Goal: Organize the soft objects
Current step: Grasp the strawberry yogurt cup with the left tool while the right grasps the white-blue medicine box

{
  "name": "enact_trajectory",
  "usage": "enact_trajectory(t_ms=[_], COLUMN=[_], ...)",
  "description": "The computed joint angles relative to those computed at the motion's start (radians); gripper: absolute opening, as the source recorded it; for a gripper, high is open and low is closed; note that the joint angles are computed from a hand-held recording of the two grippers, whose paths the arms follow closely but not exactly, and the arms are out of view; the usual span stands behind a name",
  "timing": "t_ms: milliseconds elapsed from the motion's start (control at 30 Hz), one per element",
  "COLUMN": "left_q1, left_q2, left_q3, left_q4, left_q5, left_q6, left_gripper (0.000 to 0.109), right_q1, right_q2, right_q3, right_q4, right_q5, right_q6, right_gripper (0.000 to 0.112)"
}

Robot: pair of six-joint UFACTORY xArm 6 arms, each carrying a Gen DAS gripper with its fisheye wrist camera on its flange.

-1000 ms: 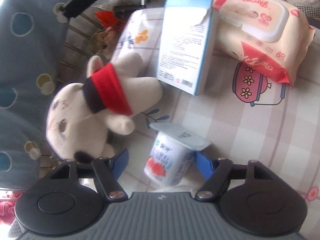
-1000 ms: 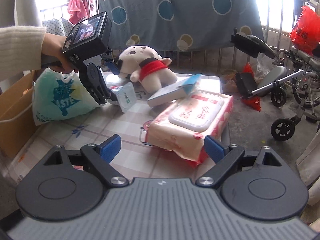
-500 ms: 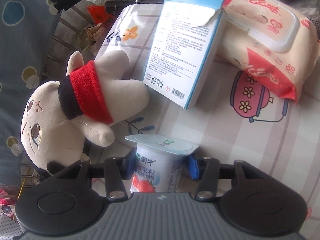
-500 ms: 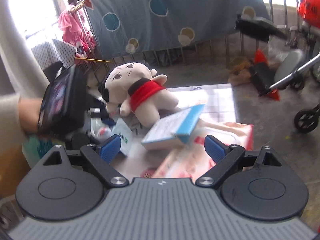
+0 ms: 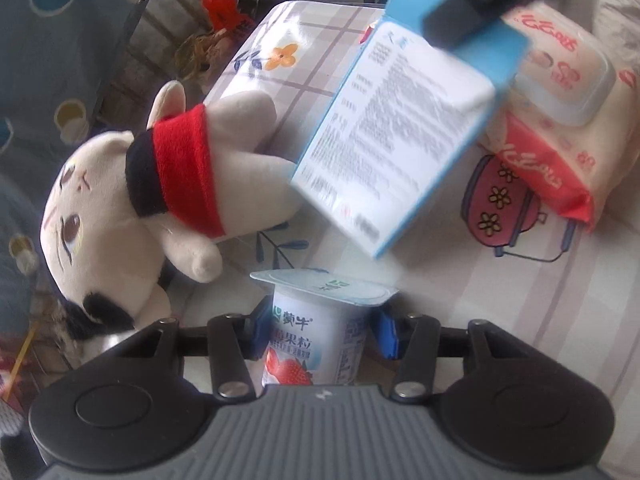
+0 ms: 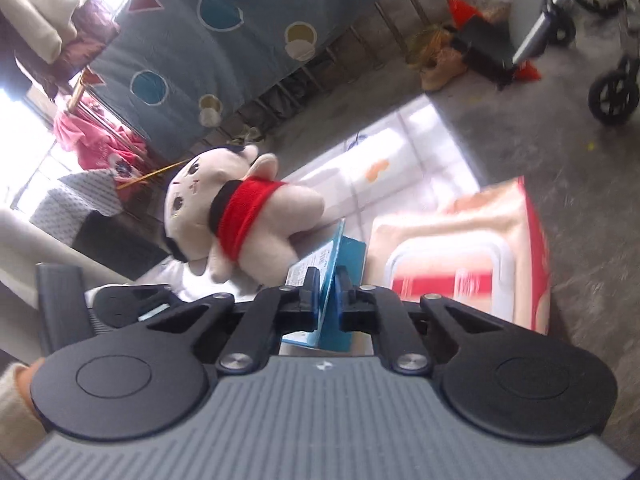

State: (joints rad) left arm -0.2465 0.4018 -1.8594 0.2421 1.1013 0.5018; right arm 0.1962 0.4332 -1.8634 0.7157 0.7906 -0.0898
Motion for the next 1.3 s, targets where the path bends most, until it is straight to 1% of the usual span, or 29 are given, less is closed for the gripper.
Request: enact_trajectory(t_ms=[67, 100, 200, 267, 333, 400, 467, 533, 667, 700, 767, 833, 867, 900, 967, 1000, 1033, 1067, 1100, 1167, 1200, 1233, 1267, 1300], left_q1=[-0.008, -0.014, -0.035, -0.043, -0.059, -0.072, -0.084, -0.093, -0.093, -0.092, -0.084, -0.073, -0.068, -0.065, -0.059, -0.051, -0.042, -0.027, -0.004, 0.011, 0.019, 0.031, 0.037, 0.04], left_q2=[-0.008, -0.017, -0.078, -0.131, -0.184, -0.253, -0.326, -0.401, -0.553, -0.588, -0.669, -0.733, -0.762, -0.795, -0.85, -0.876, -0.895, -0.898, -0.886, -0.882, -0.885, -0.884, -0.888, -0.894], left_q3=[-0.006, -0.002, 0.062, 0.124, 0.186, 0.277, 0.368, 0.453, 0.604, 0.637, 0.719, 0.778, 0.803, 0.834, 0.887, 0.913, 0.934, 0.94, 0.936, 0.937, 0.946, 0.948, 0.954, 0.967], left_q4=[-0.017, -0.023, -0.028, -0.054, -0.055, -0.049, -0.048, -0.053, -0.086, -0.09, -0.121, -0.148, -0.158, -0.162, -0.174, -0.186, -0.201, -0.221, -0.244, -0.276, -0.291, -0.307, -0.308, -0.298], left_q5=[0.043, 0.065, 0.094, 0.106, 0.125, 0.109, 0.093, 0.09, 0.108, 0.11, 0.091, 0.078, 0.074, 0.062, 0.037, 0.018, 0.004, -0.002, -0.011, -0.021, -0.028, -0.032, -0.041, -0.052], left_q6=[-0.017, -0.015, -0.018, -0.002, -0.015, -0.039, -0.065, -0.096, -0.124, -0.14, -0.153, -0.187, -0.209, -0.225, -0.236, -0.241, -0.25, -0.252, -0.236, -0.227, -0.225, -0.221, -0.228, -0.245], left_gripper=[0.051, 0.051, 0.051, 0.051, 0.051, 0.051, 0.051, 0.051, 0.051, 0.051, 0.051, 0.051, 0.051, 0.051, 0.051, 0.051, 0.051, 0.052, 0.052, 0.053, 0.056, 0.062, 0.081, 0.092], right_q1=[-0.013, -0.011, -0.001, 0.0, 0.013, 0.034, 0.034, 0.043, 0.048, 0.052, 0.06, 0.055, 0.059, 0.07, 0.092, 0.097, 0.091, 0.088, 0.097, 0.132, 0.159, 0.185, 0.204, 0.218], right_q2=[-0.035, -0.06, -0.135, -0.182, -0.235, -0.307, -0.371, -0.446, -0.605, -0.65, -0.707, -0.745, -0.765, -0.784, -0.833, -0.85, -0.861, -0.877, -0.901, -0.953, -0.974, -0.981, -0.978, -0.962], right_q3=[0.041, 0.067, 0.141, 0.182, 0.233, 0.311, 0.391, 0.485, 0.694, 0.752, 0.83, 0.89, 0.919, 0.938, 0.977, 0.986, 0.988, 0.992, 1.001, 1.014, 1.023, 1.028, 1.026, 1.016], right_q4=[0.121, 0.146, 0.178, 0.205, 0.187, 0.15, 0.193, 0.209, 0.259, 0.257, 0.254, 0.278, 0.271, 0.236, 0.14, 0.097, 0.072, 0.055, 0.009, -0.164, -0.259, -0.317, -0.341, -0.336], right_q5=[0.051, 0.064, 0.086, 0.137, 0.159, 0.143, 0.156, 0.149, 0.164, 0.154, 0.15, 0.173, 0.167, 0.147, 0.112, 0.113, 0.132, 0.138, 0.121, 0.067, 0.021, -0.02, -0.055, -0.074], right_q6=[-0.063, -0.076, -0.118, -0.15, -0.153, -0.167, -0.166, -0.171, -0.187, -0.176, -0.158, -0.145, -0.132, -0.112, -0.065, -0.034, -0.032, -0.058, -0.082, -0.087, -0.085, -0.094, -0.124, -0.158], right_gripper=[0.003, 0.003, 0.003, 0.003, 0.003, 0.003, 0.003, 0.003, 0.004, 0.005, 0.007, 0.007, 0.008, 0.01, 0.029, 0.057, 0.077, 0.078, 0.077, 0.078, 0.081, 0.084, 0.086, 0.088])
